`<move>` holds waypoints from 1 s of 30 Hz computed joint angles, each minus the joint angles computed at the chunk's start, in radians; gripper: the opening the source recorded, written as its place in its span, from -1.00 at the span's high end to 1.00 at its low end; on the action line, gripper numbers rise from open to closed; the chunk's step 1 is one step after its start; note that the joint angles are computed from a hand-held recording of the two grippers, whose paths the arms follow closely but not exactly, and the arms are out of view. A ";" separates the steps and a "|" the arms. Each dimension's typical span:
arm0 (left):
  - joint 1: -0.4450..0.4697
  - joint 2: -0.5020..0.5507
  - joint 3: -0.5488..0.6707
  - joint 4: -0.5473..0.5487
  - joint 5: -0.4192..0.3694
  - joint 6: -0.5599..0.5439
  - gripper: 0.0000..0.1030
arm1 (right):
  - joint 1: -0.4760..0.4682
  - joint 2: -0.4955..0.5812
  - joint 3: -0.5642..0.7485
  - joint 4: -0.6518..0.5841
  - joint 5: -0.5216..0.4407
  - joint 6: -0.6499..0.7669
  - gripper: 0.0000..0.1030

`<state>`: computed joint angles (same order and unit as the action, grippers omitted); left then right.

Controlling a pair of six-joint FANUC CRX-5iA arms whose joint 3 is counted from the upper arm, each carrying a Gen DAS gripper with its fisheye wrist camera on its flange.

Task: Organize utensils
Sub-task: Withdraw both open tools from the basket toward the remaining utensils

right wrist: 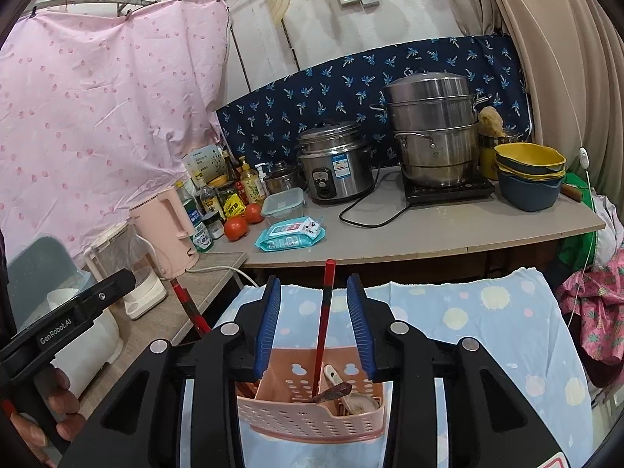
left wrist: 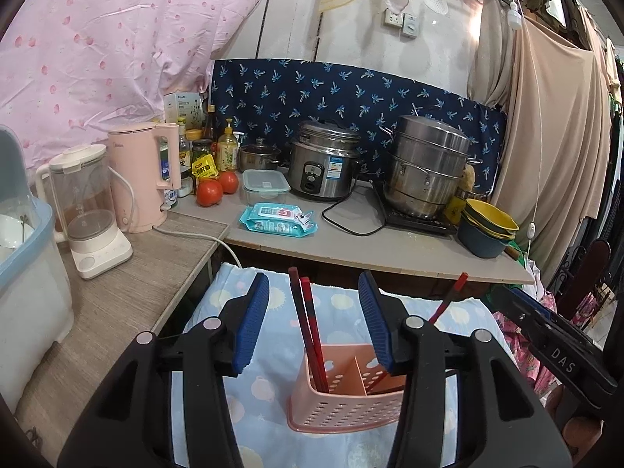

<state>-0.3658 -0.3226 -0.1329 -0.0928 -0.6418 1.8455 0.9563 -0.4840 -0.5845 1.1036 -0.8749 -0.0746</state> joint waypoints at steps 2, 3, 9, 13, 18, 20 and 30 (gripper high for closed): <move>-0.003 -0.003 -0.001 -0.010 -0.007 0.004 0.12 | 0.014 -0.005 -0.006 0.003 -0.010 -0.003 0.27; -0.005 -0.005 -0.002 -0.015 -0.012 0.009 0.12 | 0.023 -0.007 -0.008 0.005 -0.021 -0.003 0.27; -0.002 -0.035 -0.029 -0.006 -0.034 0.007 0.12 | 0.074 -0.019 -0.015 -0.005 -0.063 0.000 0.27; -0.007 -0.061 -0.057 0.001 -0.045 -0.007 0.12 | 0.120 -0.028 -0.022 -0.011 -0.103 -0.007 0.27; -0.011 -0.103 -0.100 0.001 -0.068 0.002 0.12 | 0.207 -0.051 -0.047 -0.019 -0.177 -0.034 0.27; -0.009 -0.126 -0.126 0.010 -0.082 -0.001 0.12 | 0.252 -0.068 -0.062 -0.029 -0.208 -0.053 0.27; -0.050 -0.229 -0.269 0.015 -0.172 0.005 0.12 | 0.608 -0.118 -0.148 -0.146 -0.514 -0.200 0.26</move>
